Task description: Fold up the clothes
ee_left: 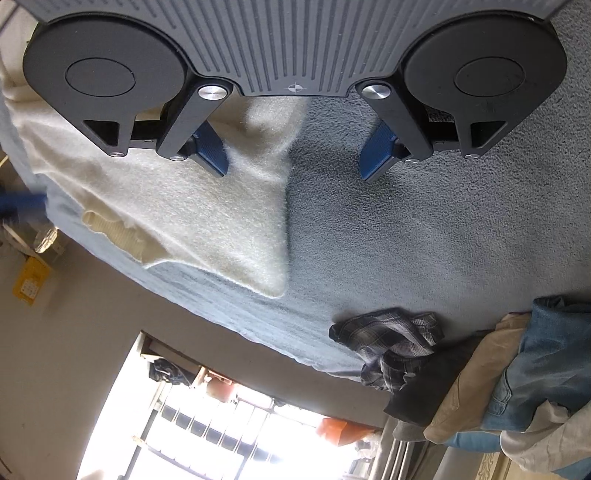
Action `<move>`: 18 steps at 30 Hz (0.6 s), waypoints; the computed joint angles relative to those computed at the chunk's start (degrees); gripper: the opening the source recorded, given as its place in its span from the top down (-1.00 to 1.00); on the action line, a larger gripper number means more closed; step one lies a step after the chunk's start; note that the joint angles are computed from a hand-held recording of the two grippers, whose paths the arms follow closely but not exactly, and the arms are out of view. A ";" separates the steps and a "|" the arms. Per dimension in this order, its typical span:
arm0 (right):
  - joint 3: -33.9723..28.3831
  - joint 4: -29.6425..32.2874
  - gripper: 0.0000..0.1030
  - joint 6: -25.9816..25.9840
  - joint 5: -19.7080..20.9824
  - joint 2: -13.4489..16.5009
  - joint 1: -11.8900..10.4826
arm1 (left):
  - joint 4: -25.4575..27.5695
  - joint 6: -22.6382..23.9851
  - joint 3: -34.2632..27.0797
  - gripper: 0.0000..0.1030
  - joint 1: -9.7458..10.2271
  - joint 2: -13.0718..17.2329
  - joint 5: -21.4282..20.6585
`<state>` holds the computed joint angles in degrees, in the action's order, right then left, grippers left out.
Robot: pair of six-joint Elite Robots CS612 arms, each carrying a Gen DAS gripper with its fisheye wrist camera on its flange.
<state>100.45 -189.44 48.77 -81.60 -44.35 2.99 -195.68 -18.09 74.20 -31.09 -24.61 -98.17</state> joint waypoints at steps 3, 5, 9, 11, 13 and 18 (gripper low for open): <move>2.35 4.36 0.82 -1.62 -6.31 -0.55 -0.02 | 1.39 1.25 0.18 -0.54 -0.32 -0.45 1.34; 3.69 4.95 0.90 -2.05 -8.31 -0.54 -0.38 | 2.59 2.26 0.26 -0.59 -0.61 -0.86 2.59; 7.69 -6.13 0.82 2.48 -5.14 -0.59 -1.87 | 4.48 3.18 1.26 -0.66 -1.49 -2.28 7.39; 9.37 -10.49 0.82 2.30 -3.84 -0.79 -2.48 | 3.82 3.54 2.48 -0.66 -2.28 -3.28 11.74; 11.09 -14.42 0.79 3.54 -2.26 -0.65 -3.42 | 3.33 4.35 3.70 -0.66 -2.85 -4.41 14.62; 15.55 -21.22 0.76 13.05 0.22 1.01 -6.68 | 4.87 7.16 7.05 -0.66 -4.37 -7.88 18.19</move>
